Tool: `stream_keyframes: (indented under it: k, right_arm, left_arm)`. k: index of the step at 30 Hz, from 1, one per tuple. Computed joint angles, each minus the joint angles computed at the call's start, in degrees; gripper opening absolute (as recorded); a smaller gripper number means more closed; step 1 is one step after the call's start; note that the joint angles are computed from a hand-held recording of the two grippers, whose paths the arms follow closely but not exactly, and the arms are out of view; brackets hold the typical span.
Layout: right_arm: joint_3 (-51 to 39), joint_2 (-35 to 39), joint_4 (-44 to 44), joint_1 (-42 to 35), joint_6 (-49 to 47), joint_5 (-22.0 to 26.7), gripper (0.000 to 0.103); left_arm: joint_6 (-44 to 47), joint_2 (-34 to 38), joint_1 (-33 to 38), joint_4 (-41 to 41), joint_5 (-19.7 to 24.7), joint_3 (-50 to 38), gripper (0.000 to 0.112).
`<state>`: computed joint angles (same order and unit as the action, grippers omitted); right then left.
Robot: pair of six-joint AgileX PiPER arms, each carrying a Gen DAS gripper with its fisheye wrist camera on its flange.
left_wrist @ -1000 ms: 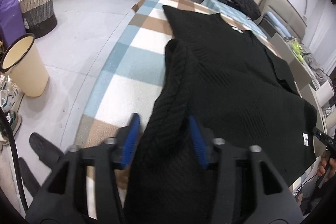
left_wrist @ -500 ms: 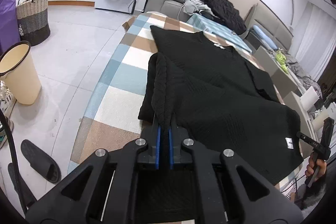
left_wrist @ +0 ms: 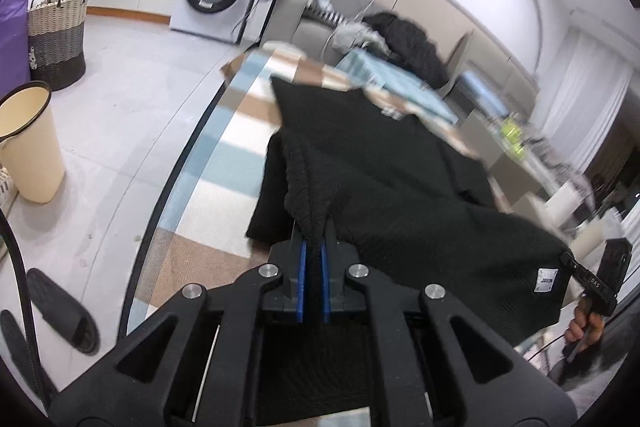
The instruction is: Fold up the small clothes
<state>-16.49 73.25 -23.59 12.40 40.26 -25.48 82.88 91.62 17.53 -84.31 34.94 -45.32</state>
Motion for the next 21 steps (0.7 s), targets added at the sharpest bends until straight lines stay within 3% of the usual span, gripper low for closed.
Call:
stream_keyframes:
  k: [2, 4, 6, 9, 12, 15, 18, 20, 21]
  right_arm:
    - [3.0, -4.4, -4.6, -3.3, 4.9, -5.4, 0.004]
    - [6.0, -6.6, -4.7, -6.6, 6.6, -14.0, 0.004]
    - [6.5, -7.3, -4.3, -8.6, 7.8, -17.3, 0.004]
    - [1.2, -3.8, 3.1, -5.4, 4.0, -10.9, 0.004]
    - [-6.8, 3.5, 7.6, -3.8, 2.8, -2.7, 0.005]
    - [-18.4, 13.7, 11.7, -3.7, 1.1, 7.6, 0.005]
    - [-29.4, 24.4, 7.9, -5.2, 9.0, 14.6, 0.006]
    - [-34.4, 29.0, 9.7, -5.7, 7.6, 18.9, 0.013]
    - [-35.7, 30.2, 8.7, -5.9, 8.7, 20.7, 0.022]
  left_arm:
    - [-0.1, -2.5, 2.1, -0.6, 2.6, 0.7, 0.003]
    - [-0.4, -3.9, 4.3, -1.5, 5.0, 0.2, 0.003]
    - [-2.2, -3.5, 5.4, -1.2, 6.3, -1.9, 0.003]
    - [-4.6, 0.3, 3.5, -0.4, 5.1, -7.5, 0.003]
    - [-11.7, 7.9, -1.7, 4.9, -0.5, -16.7, 0.003]
    - [-26.3, 18.6, -5.9, 17.0, -3.3, -29.3, 0.003]
    - [-43.5, 27.4, -9.3, 32.5, -4.4, -40.3, 0.004]
    - [-52.0, 30.8, -10.3, 40.3, -3.1, -44.5, 0.005]
    - [-52.9, 31.3, -10.4, 40.7, -2.6, -44.8, 0.007]
